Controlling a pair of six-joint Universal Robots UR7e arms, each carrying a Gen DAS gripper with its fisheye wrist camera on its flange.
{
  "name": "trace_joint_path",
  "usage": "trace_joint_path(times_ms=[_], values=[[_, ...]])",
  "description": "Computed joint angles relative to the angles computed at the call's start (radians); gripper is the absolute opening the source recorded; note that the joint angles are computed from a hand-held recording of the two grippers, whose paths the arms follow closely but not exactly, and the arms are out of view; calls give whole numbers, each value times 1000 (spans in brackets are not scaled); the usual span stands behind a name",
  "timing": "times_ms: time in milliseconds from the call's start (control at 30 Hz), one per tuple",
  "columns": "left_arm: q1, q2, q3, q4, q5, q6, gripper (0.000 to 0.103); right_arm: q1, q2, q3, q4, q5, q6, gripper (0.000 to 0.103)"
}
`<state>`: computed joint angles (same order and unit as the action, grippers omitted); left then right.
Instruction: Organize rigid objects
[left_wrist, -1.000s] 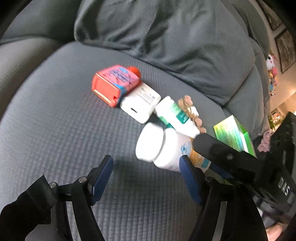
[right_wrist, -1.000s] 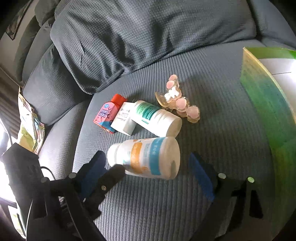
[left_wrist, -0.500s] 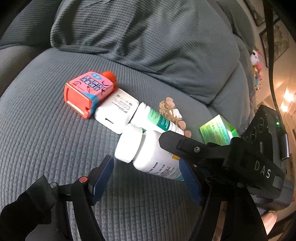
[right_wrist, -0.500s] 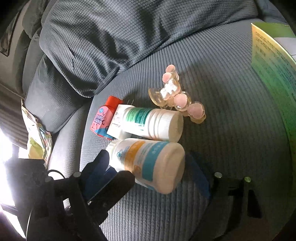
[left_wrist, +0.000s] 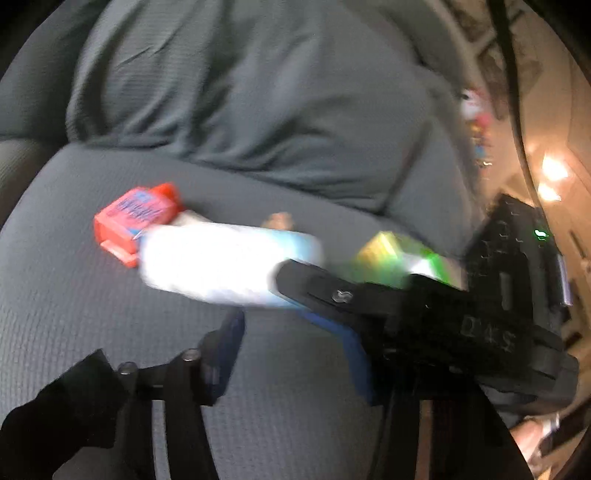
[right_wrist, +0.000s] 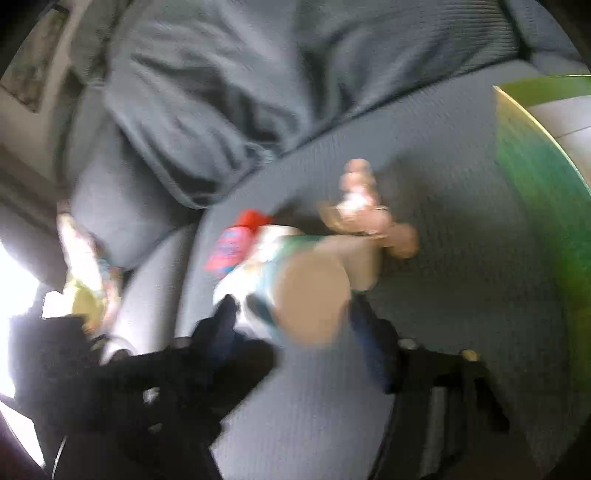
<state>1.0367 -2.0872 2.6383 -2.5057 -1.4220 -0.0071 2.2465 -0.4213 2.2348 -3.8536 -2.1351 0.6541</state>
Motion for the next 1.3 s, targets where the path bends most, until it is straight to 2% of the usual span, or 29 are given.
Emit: trace_joint_path(times_ms=[33,67,167,233,300,333,400,433,500,633,700,800,967,1033,1200,1267,1300], values=[[-64,-50,20,16,57,-21,51,7,-9,7,-18,9,7,50],[-94,-74,31,23,76,-26,51,29,-26,13,-7,-24,20,51],[-119,-87,27,85,88,-51,52,76,-62,17,65,-115,61,55],[-146,-103,28,128,162,-76,52,95,-87,19,171,-180,127,61],[-145,-104,16,159,247,-110,59,114,-107,14,278,-260,183,73],[-131,-100,9,164,276,-117,62,117,-113,14,289,-270,187,79],[-93,-79,-3,143,309,-136,68,114,-112,11,249,-248,142,85],[-57,-66,-13,127,295,-139,68,111,-107,7,220,-234,114,89],[28,-50,-45,127,245,-155,68,102,-103,-7,212,-214,72,90],[144,-6,-91,134,163,-156,68,89,-94,-62,306,-188,34,91],[170,20,-105,137,150,-153,68,63,-79,-91,318,-127,5,91],[205,36,-122,157,101,-142,68,16,-48,-122,318,8,-35,90],[228,61,-129,170,42,-120,68,-13,-10,-192,444,53,-73,86],[251,76,-135,170,13,-105,69,-36,1,-205,462,90,-85,80],[287,98,-145,175,-40,-44,69,-100,24,-202,434,234,-93,76],[283,94,-143,176,-43,-27,67,-104,34,-201,421,252,-116,75],[277,88,-139,174,-49,-12,61,-99,34,-199,420,247,-121,71]])
